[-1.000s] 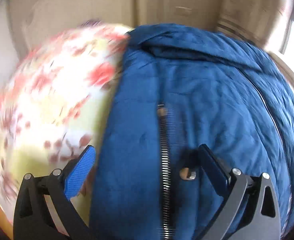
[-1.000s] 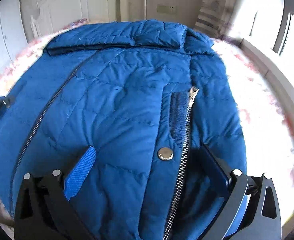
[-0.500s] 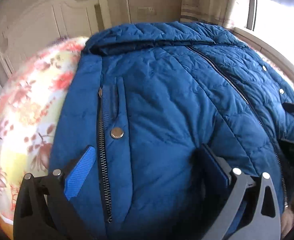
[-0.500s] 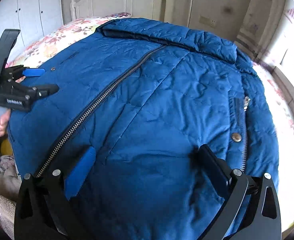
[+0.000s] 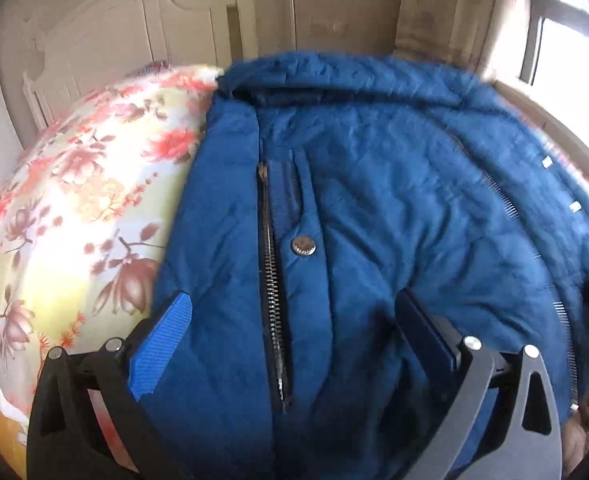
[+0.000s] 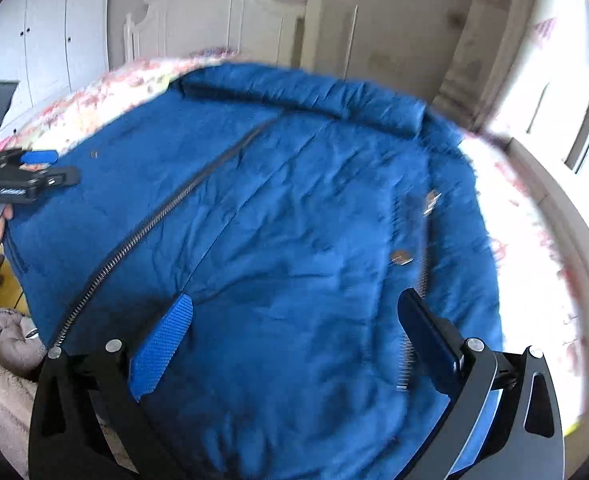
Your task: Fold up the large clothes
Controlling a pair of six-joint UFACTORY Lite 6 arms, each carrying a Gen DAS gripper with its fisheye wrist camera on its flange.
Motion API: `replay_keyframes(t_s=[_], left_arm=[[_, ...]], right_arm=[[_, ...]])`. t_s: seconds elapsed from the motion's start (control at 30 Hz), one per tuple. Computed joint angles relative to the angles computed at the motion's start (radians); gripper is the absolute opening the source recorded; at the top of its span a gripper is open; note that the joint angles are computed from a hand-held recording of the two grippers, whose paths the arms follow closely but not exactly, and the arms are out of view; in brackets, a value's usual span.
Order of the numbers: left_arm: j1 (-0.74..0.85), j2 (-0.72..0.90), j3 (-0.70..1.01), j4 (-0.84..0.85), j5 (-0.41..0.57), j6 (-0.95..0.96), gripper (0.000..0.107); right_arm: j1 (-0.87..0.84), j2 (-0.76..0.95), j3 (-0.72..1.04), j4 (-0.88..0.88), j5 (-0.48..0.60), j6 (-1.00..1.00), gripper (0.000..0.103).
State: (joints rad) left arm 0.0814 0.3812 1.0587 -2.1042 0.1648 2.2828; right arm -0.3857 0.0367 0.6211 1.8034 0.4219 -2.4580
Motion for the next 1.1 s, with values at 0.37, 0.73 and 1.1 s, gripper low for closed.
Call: replay_keyframes(t_s=[0.37,0.73,1.1], left_arm=[[0.265,-0.131,-0.225,0.155,0.226,-0.072,0.101],[0.264,-0.097,-0.195,0.346,0.289,-0.227,0.1],[0.355,-0.112,-0.223,0.461,0.368,-0.255,0.1]], right_arm=[[-0.308,0.083,0.088,-0.33,0.209,0.233,0.098],[-0.497,0.232,0.215,-0.628,0.365,0.336,0.081],[-0.624,0.329,0.348,-0.785,0.504,0.399,0.07]])
